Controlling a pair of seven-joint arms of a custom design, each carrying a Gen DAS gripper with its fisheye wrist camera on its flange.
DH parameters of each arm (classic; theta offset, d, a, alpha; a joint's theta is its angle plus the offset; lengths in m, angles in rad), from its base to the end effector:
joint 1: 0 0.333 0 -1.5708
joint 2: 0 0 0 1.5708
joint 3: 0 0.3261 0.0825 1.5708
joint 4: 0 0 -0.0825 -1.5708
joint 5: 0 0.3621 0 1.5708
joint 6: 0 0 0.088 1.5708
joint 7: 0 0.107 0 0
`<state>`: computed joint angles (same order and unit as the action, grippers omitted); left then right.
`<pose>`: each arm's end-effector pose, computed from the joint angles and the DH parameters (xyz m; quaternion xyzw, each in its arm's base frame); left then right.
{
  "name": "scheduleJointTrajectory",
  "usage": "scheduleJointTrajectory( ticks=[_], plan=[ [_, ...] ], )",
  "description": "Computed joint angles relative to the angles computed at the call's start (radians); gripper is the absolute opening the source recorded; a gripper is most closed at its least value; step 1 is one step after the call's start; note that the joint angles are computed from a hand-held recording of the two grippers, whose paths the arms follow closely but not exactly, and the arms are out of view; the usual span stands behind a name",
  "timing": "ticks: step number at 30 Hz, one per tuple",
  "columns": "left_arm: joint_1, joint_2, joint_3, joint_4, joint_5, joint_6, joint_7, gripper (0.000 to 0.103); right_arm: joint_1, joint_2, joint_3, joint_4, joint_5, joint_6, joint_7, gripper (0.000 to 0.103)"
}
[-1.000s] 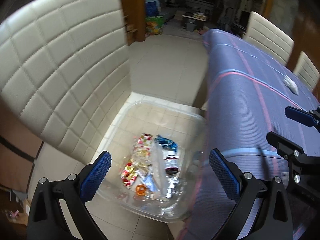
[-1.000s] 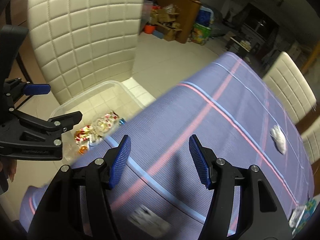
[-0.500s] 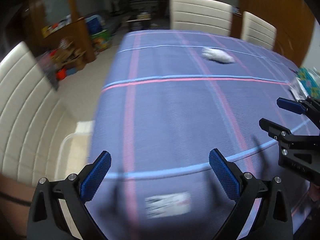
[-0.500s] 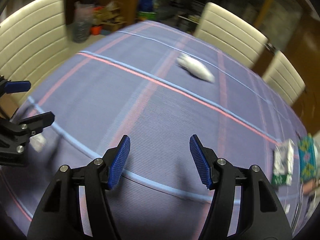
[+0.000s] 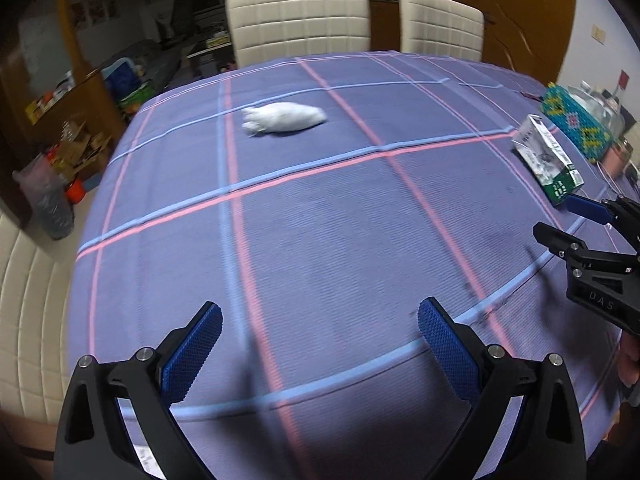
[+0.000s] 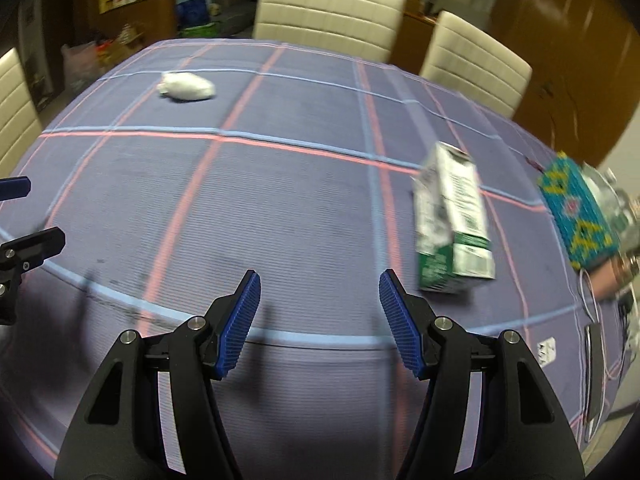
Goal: Collect trash
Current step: 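Move both open tools back over the table toward the remaining items, then grasp the white-and-green milk carton with the right tool and lift it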
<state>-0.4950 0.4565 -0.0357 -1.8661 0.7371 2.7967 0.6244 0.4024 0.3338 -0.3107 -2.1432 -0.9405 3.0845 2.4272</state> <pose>0.5526 -0.3577 0.3391 -0.5990 0.7455 -0.2120 0.2015 0.5697 0.1275 0.3236 -0.7350 0.5953 -0.2712 0.1786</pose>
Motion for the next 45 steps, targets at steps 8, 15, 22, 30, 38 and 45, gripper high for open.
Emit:
scheduleJointTrajectory(
  ticks=[8,15,22,30,38,45],
  plan=[
    [-0.03,0.123,-0.034,0.195,-0.084,-0.075,0.114,0.096,-0.046,0.002,-0.045,-0.009,0.019,0.032,0.0,0.063],
    [-0.063,0.217,-0.031,0.353,-0.153,-0.139,0.196,0.096,-0.149,0.037,0.039,0.024,0.213,0.042,-0.193,0.063],
    [-0.072,0.302,-0.025,0.492,-0.217,-0.202,0.263,0.096,-0.28,0.088,0.186,0.083,0.411,0.024,-0.393,0.063],
    [-0.078,0.361,-0.017,0.586,-0.258,-0.23,0.306,0.096,-0.36,0.092,0.253,0.085,0.573,0.067,-0.532,0.083],
    [-0.092,0.419,-0.016,0.685,-0.289,-0.269,0.349,0.096,-0.412,0.135,0.316,0.148,0.7,0.014,-0.666,0.08],
    [-0.091,0.438,-0.007,0.715,-0.305,-0.284,0.349,0.096,-0.41,0.18,0.344,0.208,0.797,-0.044,-0.776,0.047]
  ],
)
